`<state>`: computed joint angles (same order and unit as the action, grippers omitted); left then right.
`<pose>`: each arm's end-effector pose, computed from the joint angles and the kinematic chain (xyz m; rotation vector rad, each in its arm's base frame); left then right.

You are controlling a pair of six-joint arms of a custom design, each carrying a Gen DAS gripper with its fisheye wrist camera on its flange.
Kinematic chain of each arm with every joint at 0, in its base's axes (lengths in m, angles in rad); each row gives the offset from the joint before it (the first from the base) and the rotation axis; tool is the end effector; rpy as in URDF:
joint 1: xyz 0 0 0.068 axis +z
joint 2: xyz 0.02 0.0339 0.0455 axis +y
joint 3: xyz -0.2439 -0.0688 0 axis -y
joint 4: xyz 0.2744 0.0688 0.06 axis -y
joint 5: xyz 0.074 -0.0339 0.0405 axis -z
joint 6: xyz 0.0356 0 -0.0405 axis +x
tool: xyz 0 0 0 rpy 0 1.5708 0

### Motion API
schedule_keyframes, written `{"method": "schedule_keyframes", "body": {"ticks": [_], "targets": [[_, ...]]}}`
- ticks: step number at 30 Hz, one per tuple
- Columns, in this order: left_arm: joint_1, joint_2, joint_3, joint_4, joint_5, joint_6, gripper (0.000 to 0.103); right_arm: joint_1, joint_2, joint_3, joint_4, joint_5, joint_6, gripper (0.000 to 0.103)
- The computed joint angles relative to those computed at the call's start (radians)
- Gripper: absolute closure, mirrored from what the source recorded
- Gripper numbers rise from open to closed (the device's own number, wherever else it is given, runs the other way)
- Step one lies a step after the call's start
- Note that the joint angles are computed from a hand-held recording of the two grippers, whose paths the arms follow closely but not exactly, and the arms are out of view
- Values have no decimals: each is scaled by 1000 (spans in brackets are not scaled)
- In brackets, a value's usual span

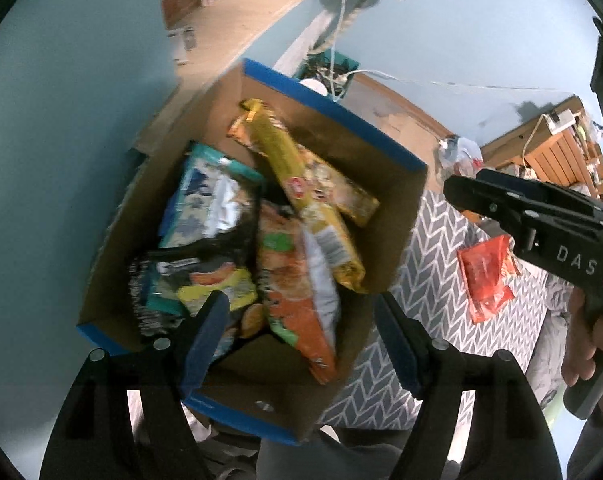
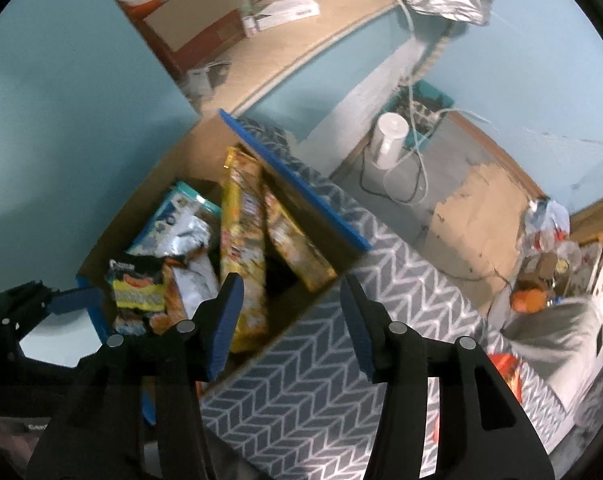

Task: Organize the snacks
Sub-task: 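Open the left tool over the box while the right tool releases the yellow bar, then move both tools from the box down to the red and orange bags on the bed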

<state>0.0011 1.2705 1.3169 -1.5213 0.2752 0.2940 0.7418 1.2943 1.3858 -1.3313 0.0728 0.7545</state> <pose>0.2296 -0.0094 0.3114 0.4548 2.9473 -0.3874 0.1911 0.1716 0.3294 0.0353 2.8395 0.2469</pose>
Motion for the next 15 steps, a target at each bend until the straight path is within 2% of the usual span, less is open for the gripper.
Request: {"method": "schedule_keyframes", "body": {"ticks": [1,5,15], "targets": [[-17,-5,-2,0,1,-9,27,-1,-27,-18,-10,7,8,53],[-104,-35,-18,1,2,-58,27,-3,-129,-84,-58,40,51,41],[-350,-42,-28,20,-5,-216,27,-67,-407,-242,-207,39,110,41]]}}
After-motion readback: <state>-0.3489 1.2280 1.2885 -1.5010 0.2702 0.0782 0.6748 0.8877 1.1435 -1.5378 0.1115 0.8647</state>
